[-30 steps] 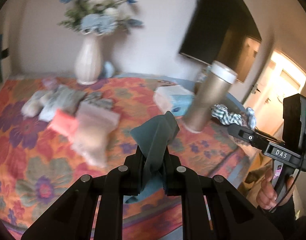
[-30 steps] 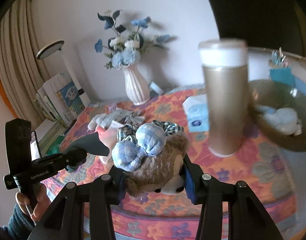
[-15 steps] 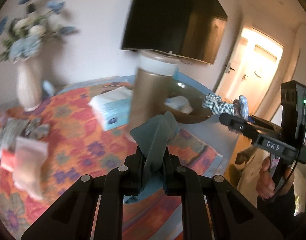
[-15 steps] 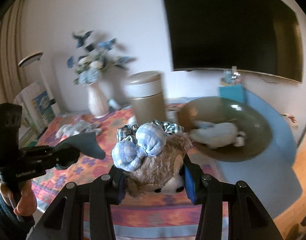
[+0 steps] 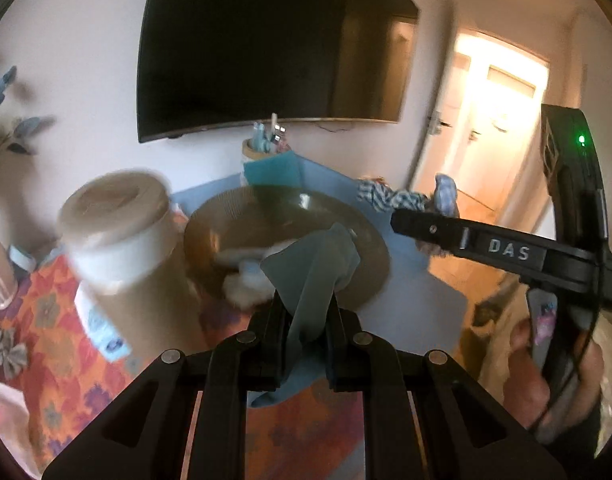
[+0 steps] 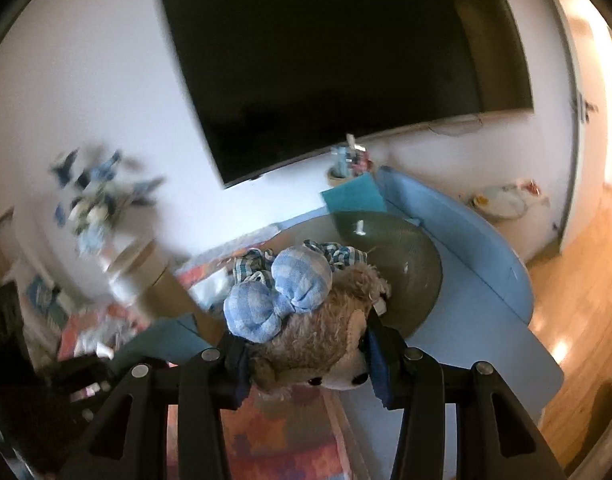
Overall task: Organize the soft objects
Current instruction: 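Carry cloth with left gripper while right carries hedgehog, both releasing into dark tray, then move both open grippers back over the patterned table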
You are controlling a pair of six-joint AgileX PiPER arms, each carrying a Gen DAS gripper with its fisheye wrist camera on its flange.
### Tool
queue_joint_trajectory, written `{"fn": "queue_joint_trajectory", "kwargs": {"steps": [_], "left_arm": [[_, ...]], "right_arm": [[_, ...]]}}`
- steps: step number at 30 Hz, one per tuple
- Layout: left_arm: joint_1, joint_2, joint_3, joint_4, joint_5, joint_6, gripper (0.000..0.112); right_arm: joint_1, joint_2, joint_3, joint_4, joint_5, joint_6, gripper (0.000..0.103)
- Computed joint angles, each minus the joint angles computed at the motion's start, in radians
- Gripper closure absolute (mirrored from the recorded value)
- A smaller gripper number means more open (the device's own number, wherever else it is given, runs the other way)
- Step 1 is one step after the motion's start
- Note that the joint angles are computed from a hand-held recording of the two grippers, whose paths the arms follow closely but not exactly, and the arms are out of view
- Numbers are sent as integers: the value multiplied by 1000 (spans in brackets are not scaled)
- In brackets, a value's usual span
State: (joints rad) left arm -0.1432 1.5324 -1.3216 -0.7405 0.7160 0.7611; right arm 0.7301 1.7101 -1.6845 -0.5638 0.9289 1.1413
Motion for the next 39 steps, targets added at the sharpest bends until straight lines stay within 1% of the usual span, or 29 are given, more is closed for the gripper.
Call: {"fn": "queue_joint_trajectory", "kwargs": {"steps": [1, 2, 3, 5, 6, 8, 10, 11, 12, 13, 14, 15, 16, 17, 18, 19, 20, 21, 22, 24, 28, 29, 31, 32, 35, 37, 39], "left_arm": [[-37, 23, -27, 56, -37, -75, 101], [-67, 51, -58, 104, -63, -138, 101], [-88, 85, -91, 138, -76, -188, 101], [-111, 131, -136, 179, -89, -254, 101], [-127, 161, -165, 226, -106, -314, 101], [-144, 200, -198, 278, -135, -377, 101], [-172, 241, -236, 401, -162, -511, 101], [-183, 255, -248, 446, -174, -558, 101], [-187, 272, -262, 470, -180, -585, 100], [-192, 291, -277, 497, -182, -618, 99], [-196, 302, -285, 526, -185, -651, 95], [-203, 315, -297, 557, -183, -687, 77], [-202, 320, -294, 558, -182, -691, 62], [-198, 322, -288, 525, -186, -656, 54], [-195, 311, -265, 475, -202, -599, 42], [-198, 296, -236, 447, -227, -560, 38], [-209, 264, -189, 449, -269, -547, 38], [-214, 244, -163, 432, -287, -519, 38], [-219, 212, -130, 379, -293, -451, 38], [-222, 174, -98, 315, -287, -369, 37], [-210, 12, 65, 198, -280, -185, 34], [-198, -28, 102, 170, -271, -142, 34], [-150, -116, 186, 80, -241, -26, 33], [-123, -147, 211, 52, -222, 8, 33], [28, -244, 285, -64, -117, 139, 33], [148, -294, 322, -115, -65, 202, 33], [251, -316, 338, -144, -21, 249, 33]], "right_arm": [[-39, 36, -56, 38, 31, -26, 58], [-72, 65, -96, 69, 45, -48, 58], [-101, 85, -121, 101, 45, -67, 58], [-180, 134, -177, 212, 24, -135, 58], [-205, 155, -201, 248, 21, -160, 58], [-242, 237, -319, 286, 81, -211, 58], [-262, 309, -430, 311, 130, -253, 58], [-281, 365, -517, 342, 164, -290, 58], [-294, 403, -577, 369, 186, -315, 54], [-307, 439, -634, 396, 205, -337, 43], [-321, 482, -703, 424, 228, -359, 37], [-333, 513, -752, 447, 245, -373, 34], [-344, 527, -774, 463, 252, -380, 34], [-353, 520, -759, 473, 241, -381, 34], [-357, 502, -724, 477, 218, -380, 34], [-359, 483, -687, 479, 195, -380, 34], [-358, 456, -639, 476, 170, -380, 34], [-355, 427, -588, 469, 148, -375, 34], [-352, 405, -552, 464, 134, -370, 34], [-345, 336, -440, 458, 79, -356, 34], [-307, 175, -212, 410, -22, -285, 34], [-292, 131, -152, 391, -51, -259, 33], [-251, 53, -43, 335, -99, -196, 22], [-219, 12, 17, 292, -123, -154, 20], [-115, -74, 152, 167, -164, -36, 20], [-53, -99, 199, 107, -177, 18, 20], [16, -112, 230, 59, -205, 55, 20]]}}
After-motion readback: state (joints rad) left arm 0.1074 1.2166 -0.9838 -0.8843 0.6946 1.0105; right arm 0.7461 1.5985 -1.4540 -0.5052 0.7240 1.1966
